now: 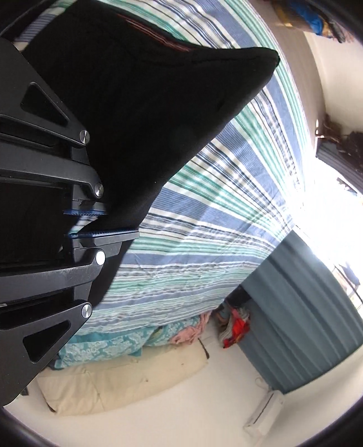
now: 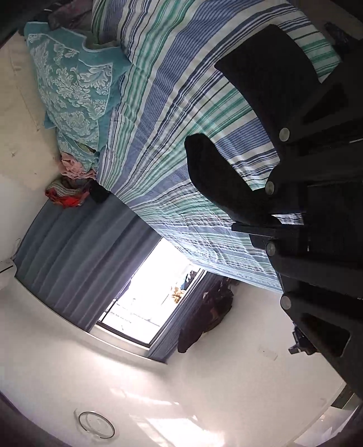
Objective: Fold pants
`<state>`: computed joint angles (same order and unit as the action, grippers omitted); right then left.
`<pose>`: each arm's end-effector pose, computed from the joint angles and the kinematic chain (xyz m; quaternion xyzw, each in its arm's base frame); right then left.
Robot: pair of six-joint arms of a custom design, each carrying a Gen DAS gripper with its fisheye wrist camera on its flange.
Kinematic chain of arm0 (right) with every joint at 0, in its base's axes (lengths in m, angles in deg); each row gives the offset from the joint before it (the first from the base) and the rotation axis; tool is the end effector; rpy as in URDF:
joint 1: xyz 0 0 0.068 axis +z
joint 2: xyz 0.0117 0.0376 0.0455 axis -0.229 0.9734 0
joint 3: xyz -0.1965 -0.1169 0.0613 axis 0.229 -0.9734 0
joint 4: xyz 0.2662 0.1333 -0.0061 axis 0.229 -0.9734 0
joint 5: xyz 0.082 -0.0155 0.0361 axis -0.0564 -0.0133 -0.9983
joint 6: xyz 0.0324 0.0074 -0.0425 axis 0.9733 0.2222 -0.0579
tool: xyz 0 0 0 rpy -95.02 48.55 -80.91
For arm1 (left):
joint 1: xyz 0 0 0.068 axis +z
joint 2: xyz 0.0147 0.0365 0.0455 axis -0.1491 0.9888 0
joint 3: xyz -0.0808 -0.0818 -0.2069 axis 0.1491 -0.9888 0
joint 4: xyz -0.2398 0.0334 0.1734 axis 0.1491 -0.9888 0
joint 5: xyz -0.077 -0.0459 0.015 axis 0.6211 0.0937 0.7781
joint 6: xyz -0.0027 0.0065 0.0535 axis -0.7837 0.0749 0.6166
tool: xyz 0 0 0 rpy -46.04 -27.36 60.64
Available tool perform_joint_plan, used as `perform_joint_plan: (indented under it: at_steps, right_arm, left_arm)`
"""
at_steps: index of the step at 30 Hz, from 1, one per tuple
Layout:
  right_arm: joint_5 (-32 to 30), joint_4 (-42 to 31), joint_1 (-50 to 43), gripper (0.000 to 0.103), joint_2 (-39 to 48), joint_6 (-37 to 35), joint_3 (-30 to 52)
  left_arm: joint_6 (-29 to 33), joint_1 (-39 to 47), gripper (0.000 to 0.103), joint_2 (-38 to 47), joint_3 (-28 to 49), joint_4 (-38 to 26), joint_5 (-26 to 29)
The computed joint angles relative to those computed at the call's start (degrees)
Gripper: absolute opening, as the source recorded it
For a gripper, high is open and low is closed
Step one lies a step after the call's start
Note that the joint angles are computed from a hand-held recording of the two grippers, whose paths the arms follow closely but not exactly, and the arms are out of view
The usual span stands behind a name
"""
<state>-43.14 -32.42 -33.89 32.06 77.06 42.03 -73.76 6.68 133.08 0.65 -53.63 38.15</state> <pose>0.2372 -0.0634 0.2817 0.2018 0.7867 0.3711 0.4502 0.2851 0.0609 0.3017 -0.2492 0.8674 -0.2574 0.3453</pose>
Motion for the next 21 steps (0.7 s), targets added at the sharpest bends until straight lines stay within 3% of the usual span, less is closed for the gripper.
perform_joint_plan:
  at_steps: [3, 5, 7, 10, 15, 21]
  right_arm:
    - [3.08, -2.49, -1.98, 0.005, 6.25, -2.52, 1.53]
    - [5.63, -5.55, -2.3, 0.005, 12.02, -5.79, 2.03]
    - [9.89, -9.97, -1.66, 0.005, 18.4, -10.24, 3.54]
    - [14.66, -14.66, -1.75, 0.005, 24.36, -13.25, 4.37]
    - [15.53, -17.5, -3.91, 0.006, 26.93, -15.65, 5.85]
    - [19.7, -18.19, -1.67, 0.006, 24.57, -16.72, 5.47]
  left_arm:
    - [2.12, -0.61, 0.007, -13.44, -15.4, -6.97, -2.07]
    - [2.42, -3.03, 0.007, -16.21, -23.01, -8.54, -4.67]
    - [1.02, -4.25, 0.007, -17.06, -27.81, -7.8, -3.91]
    - [0.13, -6.55, 0.007, -16.53, -28.78, -7.71, -5.14]
    - [-0.16, -8.6, 0.007, -16.46, -27.77, -8.64, -6.11]
    - [0.25, -8.11, 0.007, -19.45, -28.4, -10.65, -5.59]
